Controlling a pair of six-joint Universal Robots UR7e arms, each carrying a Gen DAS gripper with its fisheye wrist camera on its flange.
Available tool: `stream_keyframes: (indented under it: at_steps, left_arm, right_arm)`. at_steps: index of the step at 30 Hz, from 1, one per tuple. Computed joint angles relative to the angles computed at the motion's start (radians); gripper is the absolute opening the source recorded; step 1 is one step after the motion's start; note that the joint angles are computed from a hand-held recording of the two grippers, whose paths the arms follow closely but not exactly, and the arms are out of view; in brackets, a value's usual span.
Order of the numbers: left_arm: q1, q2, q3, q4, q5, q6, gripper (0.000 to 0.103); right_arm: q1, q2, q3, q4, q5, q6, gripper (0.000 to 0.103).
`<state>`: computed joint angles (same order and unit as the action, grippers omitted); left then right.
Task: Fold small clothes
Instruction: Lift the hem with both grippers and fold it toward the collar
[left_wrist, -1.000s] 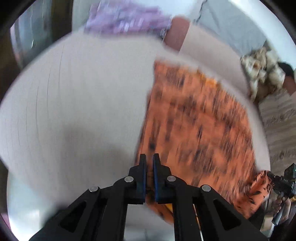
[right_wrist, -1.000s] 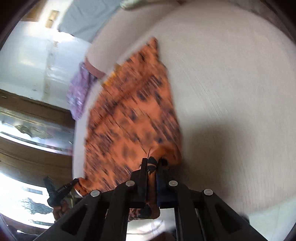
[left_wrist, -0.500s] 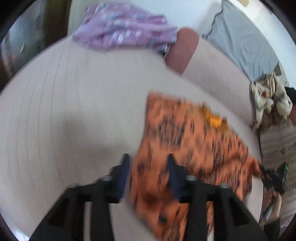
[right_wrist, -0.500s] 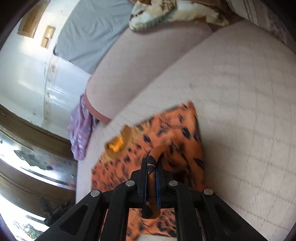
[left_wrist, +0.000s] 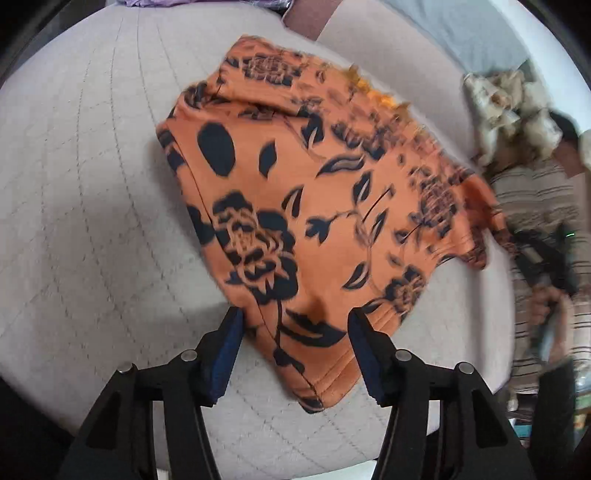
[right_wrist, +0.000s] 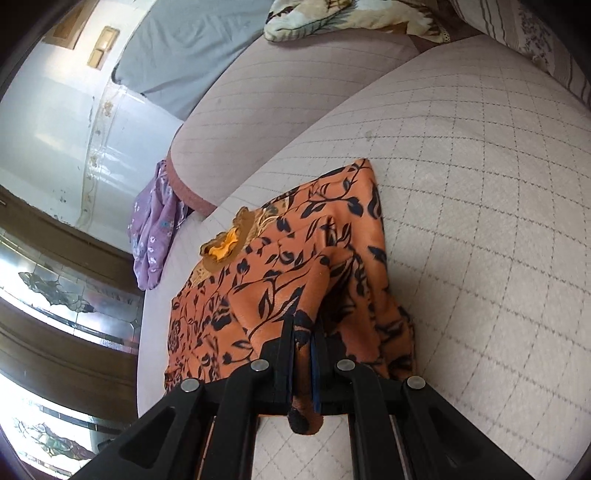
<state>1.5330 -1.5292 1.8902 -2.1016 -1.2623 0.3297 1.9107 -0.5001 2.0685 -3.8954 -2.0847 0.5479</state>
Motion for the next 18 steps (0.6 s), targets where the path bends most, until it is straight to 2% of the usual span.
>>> stream_keyframes:
  at_steps: [1, 3, 4, 6, 12, 18]
  left_arm:
    - [-0.004, -0.001, 0.003, -0.009, -0.001, 0.003, 0.055]
    - [-0.015, 0.012, 0.017, -0.030, 0.047, 0.023, 0.006]
    - [-0.007, 0.028, 0.000, -0.012, 0.043, 0.005, 0.006]
    - [0.016, 0.039, -0.046, 0.038, -0.017, -0.048, 0.005]
    - [-0.014, -0.027, -0.071, -0.059, -0.121, 0.027, 0.005]
    - [-0.015, -0.026, -0.112, -0.081, -0.167, 0.076, 0.005]
  right_arm:
    - [0.003, 0.000, 0.001, 0.005, -0.004, 0.003, 0.007]
    - [0.008, 0.001, 0.000, 0.011, -0.010, 0.007, 0.007]
    - [0.008, 0.003, 0.001, 0.013, -0.010, 0.011, 0.007]
    - [0.008, 0.005, -0.001, 0.022, -0.014, 0.015, 0.007]
    - [0.024, 0.004, 0.003, -0.007, -0.045, 0.001, 0.007]
    - [0.046, 0.011, 0.016, -0.125, -0.042, -0.039, 0.007]
